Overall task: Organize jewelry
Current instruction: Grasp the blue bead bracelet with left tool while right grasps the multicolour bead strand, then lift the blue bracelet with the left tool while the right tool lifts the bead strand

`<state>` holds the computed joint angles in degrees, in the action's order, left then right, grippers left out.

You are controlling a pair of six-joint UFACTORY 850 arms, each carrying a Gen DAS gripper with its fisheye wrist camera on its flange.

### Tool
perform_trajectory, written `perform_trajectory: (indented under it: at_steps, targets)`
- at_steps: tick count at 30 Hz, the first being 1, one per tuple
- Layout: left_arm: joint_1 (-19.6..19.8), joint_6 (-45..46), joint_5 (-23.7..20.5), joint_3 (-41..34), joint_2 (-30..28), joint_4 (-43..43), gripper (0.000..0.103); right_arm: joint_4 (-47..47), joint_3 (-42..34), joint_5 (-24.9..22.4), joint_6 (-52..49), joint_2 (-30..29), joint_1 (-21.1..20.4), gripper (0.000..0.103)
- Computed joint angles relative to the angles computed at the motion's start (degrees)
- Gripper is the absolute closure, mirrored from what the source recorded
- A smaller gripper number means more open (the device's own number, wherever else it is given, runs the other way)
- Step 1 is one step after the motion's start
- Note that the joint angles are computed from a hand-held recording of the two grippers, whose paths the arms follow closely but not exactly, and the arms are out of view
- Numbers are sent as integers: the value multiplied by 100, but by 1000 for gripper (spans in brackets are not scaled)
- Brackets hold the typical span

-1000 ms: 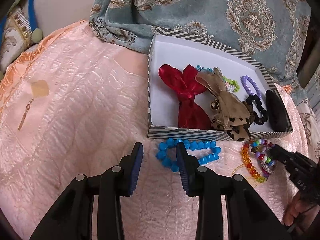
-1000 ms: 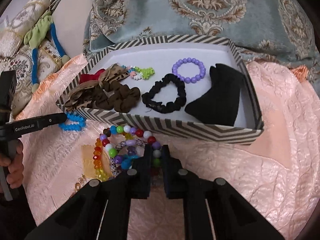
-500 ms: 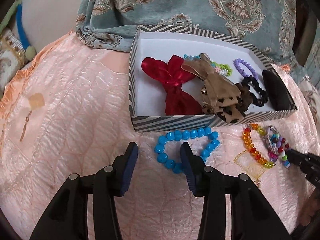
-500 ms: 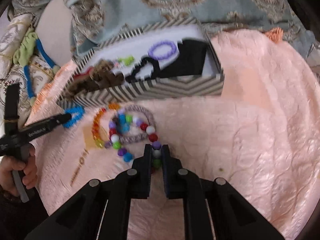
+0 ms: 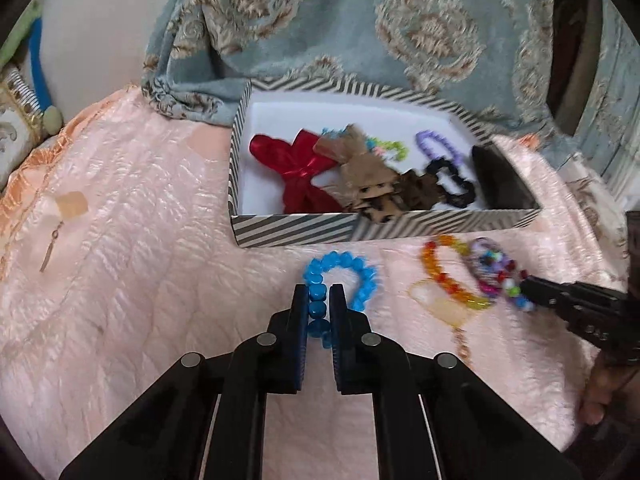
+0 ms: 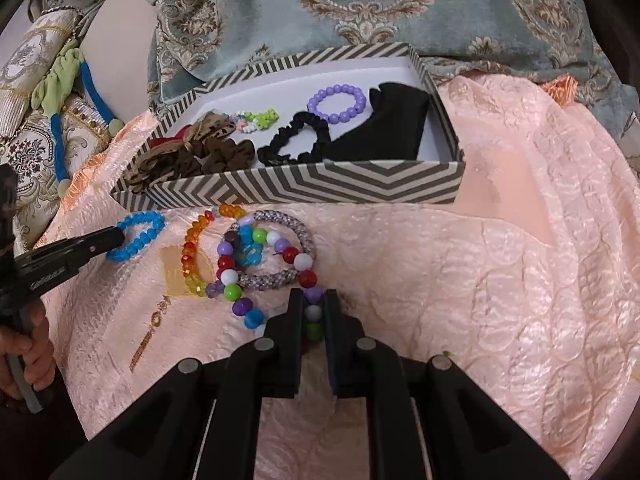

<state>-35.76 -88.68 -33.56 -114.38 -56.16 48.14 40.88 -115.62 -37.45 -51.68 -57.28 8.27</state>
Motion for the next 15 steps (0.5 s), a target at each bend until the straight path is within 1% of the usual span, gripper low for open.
perform_trajectory:
  at_steps: [4,6,8,11,13,15]
  targets:
    - [-114,-628,139,386,237,416,103,595,594,169,-545,370,-49,94]
    - [-151,-689,142,438,257,421,103,999,965,272,-957,606,-69,94]
    - [-168,-627,188,442,249,363,103,1229,1171,239,-1156,728,-83,94]
    - [-195,-453,171,341,186,275,103,1031,1283,281,-1039,769,-37,94]
    - [-199,-452,168,329,178,288,103,672,1208,314,-749,702,16,94]
    - [-189,-509,184,359,192,291,103,705,1200,323,-739,685,17,94]
